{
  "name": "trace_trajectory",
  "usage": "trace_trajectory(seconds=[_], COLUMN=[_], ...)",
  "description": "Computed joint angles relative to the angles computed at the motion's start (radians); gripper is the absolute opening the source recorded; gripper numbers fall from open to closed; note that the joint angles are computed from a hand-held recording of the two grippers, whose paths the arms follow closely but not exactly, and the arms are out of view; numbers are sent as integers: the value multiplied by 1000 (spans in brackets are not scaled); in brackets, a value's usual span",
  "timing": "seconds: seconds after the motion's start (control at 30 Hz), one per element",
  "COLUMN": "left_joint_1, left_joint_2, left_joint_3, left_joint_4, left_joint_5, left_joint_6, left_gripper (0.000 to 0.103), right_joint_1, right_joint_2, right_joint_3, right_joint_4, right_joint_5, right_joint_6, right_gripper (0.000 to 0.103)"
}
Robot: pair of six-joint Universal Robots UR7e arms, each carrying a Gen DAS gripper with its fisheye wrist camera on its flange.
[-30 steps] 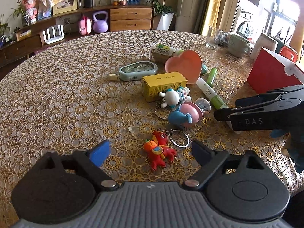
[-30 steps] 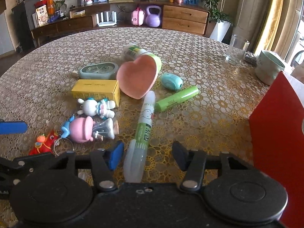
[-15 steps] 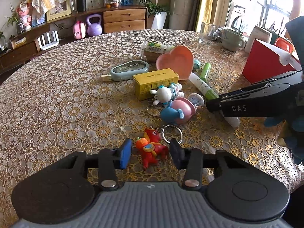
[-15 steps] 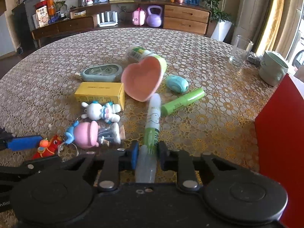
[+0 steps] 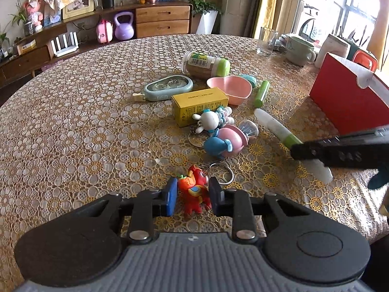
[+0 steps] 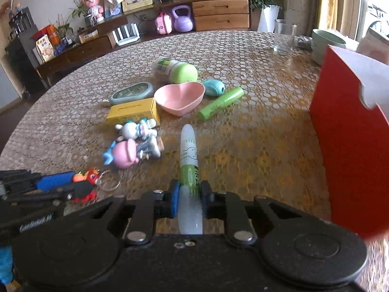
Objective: Organize rigid objects
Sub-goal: 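Grasp the white-green marker with the right tool while the left tool grasps the red keychain figure, then carry the marker and the red keychain figure over the red box with both tools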
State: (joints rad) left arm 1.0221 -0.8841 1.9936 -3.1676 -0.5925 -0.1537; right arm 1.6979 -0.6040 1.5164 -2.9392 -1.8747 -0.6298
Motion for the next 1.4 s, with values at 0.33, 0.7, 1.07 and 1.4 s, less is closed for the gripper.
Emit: trace_trajectory(seconds=[0.33, 0.7, 1.07, 1.4], left_joint_1=[-11, 5, 8, -10], left_joint_2=[12, 1, 28, 50], left_joint_3=[15, 23, 21, 8], left_joint_4=[-41, -7, -86, -91], left_joint_5=[24, -9, 3, 31], left_joint_6=[56, 56, 133, 168], left_gripper=[26, 65, 59, 38], right_joint_1=[-22, -32, -33, -26], right_joint_2=[-85, -117, -117, -138], right_joint_3=[110, 161, 169, 189], right_joint_4=[-12, -22, -28, -37], right_joint_5=[35, 46, 40, 59], right_joint_6=[28, 50, 55, 69], right_gripper=[17, 17, 17, 17])
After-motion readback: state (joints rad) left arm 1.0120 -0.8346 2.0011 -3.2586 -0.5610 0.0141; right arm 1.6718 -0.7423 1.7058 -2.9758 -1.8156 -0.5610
